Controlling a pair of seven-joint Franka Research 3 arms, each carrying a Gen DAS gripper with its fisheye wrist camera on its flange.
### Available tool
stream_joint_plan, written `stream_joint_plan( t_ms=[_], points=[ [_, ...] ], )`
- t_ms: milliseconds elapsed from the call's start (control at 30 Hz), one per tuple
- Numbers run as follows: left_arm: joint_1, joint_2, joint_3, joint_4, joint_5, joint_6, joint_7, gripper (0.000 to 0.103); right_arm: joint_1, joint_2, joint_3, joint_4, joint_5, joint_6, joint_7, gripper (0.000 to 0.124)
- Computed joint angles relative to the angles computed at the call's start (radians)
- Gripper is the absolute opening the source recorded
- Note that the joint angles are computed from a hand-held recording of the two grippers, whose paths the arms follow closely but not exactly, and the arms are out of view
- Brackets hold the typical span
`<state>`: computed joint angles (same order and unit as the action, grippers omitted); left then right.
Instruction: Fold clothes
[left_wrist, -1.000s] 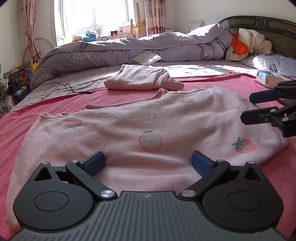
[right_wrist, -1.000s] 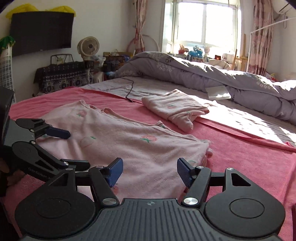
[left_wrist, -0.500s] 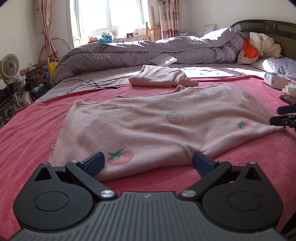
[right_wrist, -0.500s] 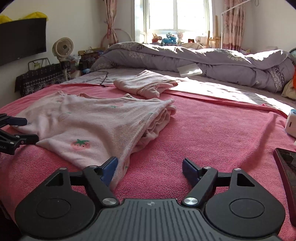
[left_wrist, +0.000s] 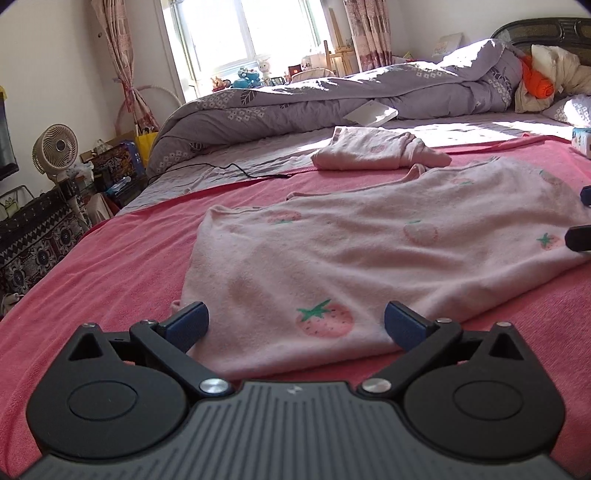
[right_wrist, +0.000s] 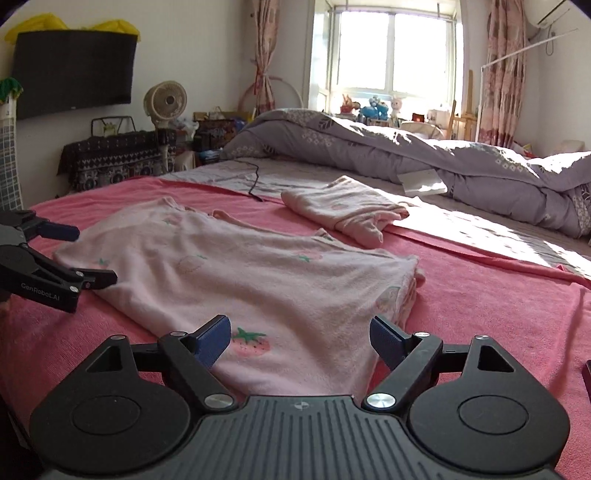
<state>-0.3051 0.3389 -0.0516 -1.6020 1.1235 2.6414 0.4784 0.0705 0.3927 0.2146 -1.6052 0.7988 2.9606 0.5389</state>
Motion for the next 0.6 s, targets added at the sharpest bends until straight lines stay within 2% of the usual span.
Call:
stream_joint_plan(
  t_ms=[33, 67, 133, 167, 233, 267, 333, 400, 433, 500, 567, 600],
  points=[
    [0.019, -0.032, 0.009, -0.055, 0.011, 0.069, -0.041, 0.103, -0.005, 0.002, -0.005, -0.016, -0.001, 0.001, -0.003, 0.086],
    [0.036, -0.058, 0.010, -0.093, 0.005, 0.100, -0.059, 0.103, -0.041, -0.003, 0.019, -0.024, 0.043, -0.024, -0.028, 0.087],
    [0.065, -0.103, -0.001, -0.147, -0.046, 0.098, -0.051, 0.103, -0.070, -0.028, -0.005, -0.022, 0.081, -0.138, 0.026, 0.087],
    [0.074, -0.123, -0.005, -0.166, -0.065, 0.081, -0.055, 0.103, -0.058, -0.043, -0.033, -0.026, 0.067, -0.158, 0.068, 0.087],
    [0.083, -0.146, -0.017, -0.173, -0.090, 0.032, -0.080, 0.102, -0.029, -0.068, -0.050, -0.047, 0.065, -0.099, 0.084, 0.087],
    [0.089, -0.151, -0.022, -0.171, -0.097, 0.028, -0.091, 0.102, -0.029, -0.074, -0.032, -0.051, 0.100, -0.063, 0.044, 0.087],
    [0.102, -0.146, -0.028, -0.157, -0.081, 0.097, -0.115, 0.102, -0.068, -0.069, 0.070, -0.025, 0.302, -0.006, -0.170, 0.087],
    [0.105, -0.119, -0.038, -0.119, -0.085, 0.150, -0.079, 0.102, -0.077, -0.046, 0.144, 0.015, 0.478, 0.031, -0.388, 0.089],
    [0.104, -0.099, -0.043, -0.093, -0.099, 0.165, -0.037, 0.102, -0.057, -0.030, 0.155, 0.031, 0.502, 0.048, -0.453, 0.089],
    [0.100, -0.054, -0.056, -0.039, -0.152, 0.175, 0.080, 0.102, 0.009, 0.003, 0.136, 0.051, 0.465, 0.084, -0.497, 0.089],
    [0.094, 0.001, -0.071, 0.031, -0.221, 0.166, 0.217, 0.102, 0.084, 0.032, 0.084, 0.054, 0.364, 0.117, -0.448, 0.089],
    [0.093, 0.027, -0.081, 0.064, -0.259, 0.159, 0.284, 0.102, 0.138, 0.041, 0.030, 0.044, 0.268, 0.127, -0.357, 0.089]
  ],
)
